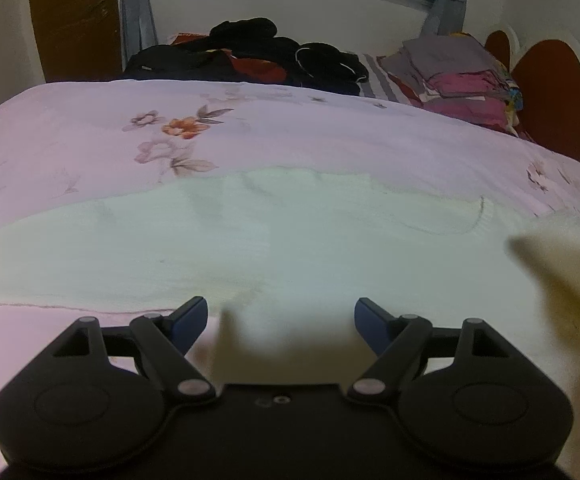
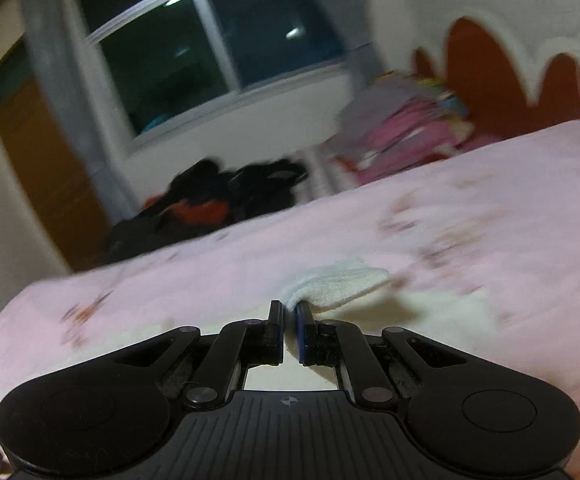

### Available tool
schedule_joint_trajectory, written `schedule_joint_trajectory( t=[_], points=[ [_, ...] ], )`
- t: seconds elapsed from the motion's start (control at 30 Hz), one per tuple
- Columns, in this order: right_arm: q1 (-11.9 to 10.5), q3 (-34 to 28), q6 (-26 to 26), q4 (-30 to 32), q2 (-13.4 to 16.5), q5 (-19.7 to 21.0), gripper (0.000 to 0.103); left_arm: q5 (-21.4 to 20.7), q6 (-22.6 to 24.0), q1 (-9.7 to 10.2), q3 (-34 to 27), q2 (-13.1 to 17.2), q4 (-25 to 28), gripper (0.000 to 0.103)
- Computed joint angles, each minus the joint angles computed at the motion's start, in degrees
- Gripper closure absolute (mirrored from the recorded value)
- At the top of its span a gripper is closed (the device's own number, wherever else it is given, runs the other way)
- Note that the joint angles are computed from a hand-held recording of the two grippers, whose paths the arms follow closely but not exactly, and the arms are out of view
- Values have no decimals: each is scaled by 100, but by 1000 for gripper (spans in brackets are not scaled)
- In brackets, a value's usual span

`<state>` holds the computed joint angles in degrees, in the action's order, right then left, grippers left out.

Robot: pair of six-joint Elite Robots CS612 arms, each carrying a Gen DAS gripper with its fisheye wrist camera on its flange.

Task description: Fold small clothes

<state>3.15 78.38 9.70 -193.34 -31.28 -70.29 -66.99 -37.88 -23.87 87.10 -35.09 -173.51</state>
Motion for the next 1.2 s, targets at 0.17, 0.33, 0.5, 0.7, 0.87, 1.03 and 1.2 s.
schedule_joint_trajectory(
  t=[0.17, 0.33, 0.5, 0.7, 0.87, 1.03, 1.2],
  points=[
    [260, -230, -382, 846, 189, 527, 97, -298, -41, 134, 35, 1, -102, 23],
    [326, -174, -593, 1126, 183, 463, 96, -783, 85, 196, -70, 83, -235, 19],
    [198, 216, -513, 600, 2, -91, 33, -1502, 309, 189, -421, 289, -306, 17],
    [-25, 202, -346, 631, 35, 15, 37, -1682, 289, 108, -885, 509, 76, 17],
    [-48, -202, -40, 1204, 244, 472, 55, -1311, 21, 125, -763, 418, 150, 17],
    [79, -320, -312, 1328, 283, 684, 98, -1080, -228, 232, -482, 251, -42, 17],
    [226, -367, -575, 1256, 294, 981, 98, -910, -576, 314, -242, 131, -229, 17]
  ],
)
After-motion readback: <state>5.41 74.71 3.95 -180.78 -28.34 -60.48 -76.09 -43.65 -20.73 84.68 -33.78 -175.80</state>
